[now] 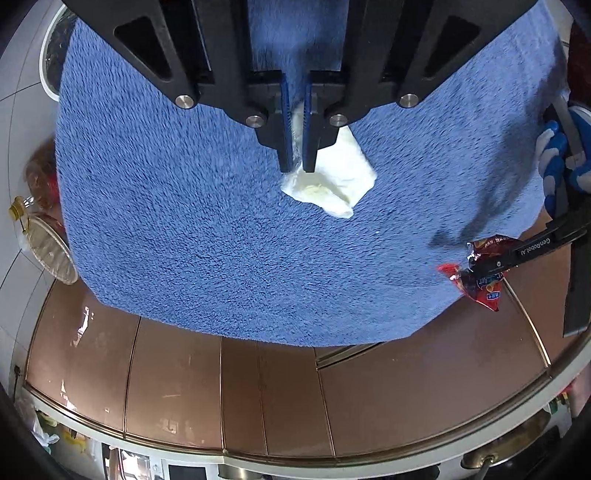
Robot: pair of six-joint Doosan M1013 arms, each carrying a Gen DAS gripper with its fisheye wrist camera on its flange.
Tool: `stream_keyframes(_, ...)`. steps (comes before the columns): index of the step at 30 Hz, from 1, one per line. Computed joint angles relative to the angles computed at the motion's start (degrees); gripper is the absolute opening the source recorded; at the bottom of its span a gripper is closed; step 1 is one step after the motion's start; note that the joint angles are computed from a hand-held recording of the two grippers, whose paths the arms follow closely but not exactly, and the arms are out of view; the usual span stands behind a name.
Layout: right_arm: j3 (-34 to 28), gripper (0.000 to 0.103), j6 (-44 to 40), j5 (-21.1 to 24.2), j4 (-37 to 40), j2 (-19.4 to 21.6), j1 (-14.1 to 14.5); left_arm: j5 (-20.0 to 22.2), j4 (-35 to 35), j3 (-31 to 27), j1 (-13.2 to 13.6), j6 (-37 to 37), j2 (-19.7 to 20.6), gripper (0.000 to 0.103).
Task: Collect trash
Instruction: 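Grasp the red snack bag with the left tool while the right tool grasps the white tissue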
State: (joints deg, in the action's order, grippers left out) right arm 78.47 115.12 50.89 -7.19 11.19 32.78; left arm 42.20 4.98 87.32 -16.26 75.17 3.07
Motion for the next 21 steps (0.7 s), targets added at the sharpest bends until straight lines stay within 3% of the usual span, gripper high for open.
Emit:
stream_keyframes(10,2.36,0.003,3.43,-2.49,-4.88,-5.26,2.88,-0.06,2.79,1.06,-1.63,-2.51,-5.33,0.008)
stream_keyframes(16,2.75,0.005,2.14,-2.12,-2.71,-5.65,2.73,-0.42,2.41,1.64,-1.95,-3.22,-6.77,0.008)
stream_keyframes(21,2.21,0.040,0.54,-1.44,-1.14,-4.18,2.89,-1.18,-0.49,2.08,-0.96,-1.59,-6.35,0.008)
